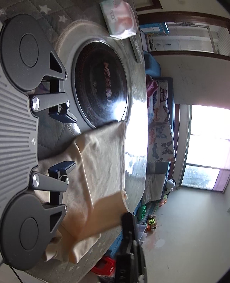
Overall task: Fold clothes
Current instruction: 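Lift the side edge and lay it over the body with the right gripper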
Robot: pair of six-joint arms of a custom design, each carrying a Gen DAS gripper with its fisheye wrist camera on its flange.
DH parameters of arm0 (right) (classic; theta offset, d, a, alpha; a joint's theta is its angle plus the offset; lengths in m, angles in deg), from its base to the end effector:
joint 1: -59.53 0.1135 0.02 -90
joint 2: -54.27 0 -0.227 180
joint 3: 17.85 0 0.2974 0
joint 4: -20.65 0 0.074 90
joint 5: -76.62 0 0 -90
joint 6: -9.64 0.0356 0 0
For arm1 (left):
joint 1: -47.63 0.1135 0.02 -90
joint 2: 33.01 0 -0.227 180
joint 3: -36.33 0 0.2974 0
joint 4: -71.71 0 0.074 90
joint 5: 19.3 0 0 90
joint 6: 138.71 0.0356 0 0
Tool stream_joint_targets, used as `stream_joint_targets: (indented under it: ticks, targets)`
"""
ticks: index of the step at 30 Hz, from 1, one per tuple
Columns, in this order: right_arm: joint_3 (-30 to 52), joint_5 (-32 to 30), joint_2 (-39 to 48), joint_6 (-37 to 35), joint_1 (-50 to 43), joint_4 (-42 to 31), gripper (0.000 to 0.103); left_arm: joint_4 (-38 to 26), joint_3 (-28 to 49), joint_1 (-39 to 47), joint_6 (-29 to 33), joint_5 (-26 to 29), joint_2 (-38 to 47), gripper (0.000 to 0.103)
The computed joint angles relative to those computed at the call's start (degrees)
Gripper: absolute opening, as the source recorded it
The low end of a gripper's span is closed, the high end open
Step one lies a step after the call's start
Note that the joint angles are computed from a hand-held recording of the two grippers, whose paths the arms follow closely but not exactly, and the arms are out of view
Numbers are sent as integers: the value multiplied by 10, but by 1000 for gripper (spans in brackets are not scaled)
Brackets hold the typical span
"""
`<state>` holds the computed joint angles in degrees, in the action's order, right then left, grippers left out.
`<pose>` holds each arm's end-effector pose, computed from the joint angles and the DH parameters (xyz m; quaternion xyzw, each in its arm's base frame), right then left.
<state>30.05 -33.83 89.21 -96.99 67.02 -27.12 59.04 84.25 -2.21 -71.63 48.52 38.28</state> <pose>0.2085 0.0400 0.2489 -0.2626 0.8357 0.1205 0.4669 0.2081 -0.2257 0.1476 0.1187 0.8708 -0.1261 0.4601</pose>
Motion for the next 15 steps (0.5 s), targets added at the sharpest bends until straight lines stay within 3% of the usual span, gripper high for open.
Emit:
stream_joint_targets:
  ticks: [7,12,15]
  targets:
    - [-36,-20,-14,-34,48,-45,5,-7,-16,6,-12,-4,-18,51]
    - [-39,-44,-38,-55,24,-83,12,4,-1,-4,-5,1,-1,51]
    - [-44,-52,-68,-65,-16,-107,26,12,9,-13,10,16,9,49]
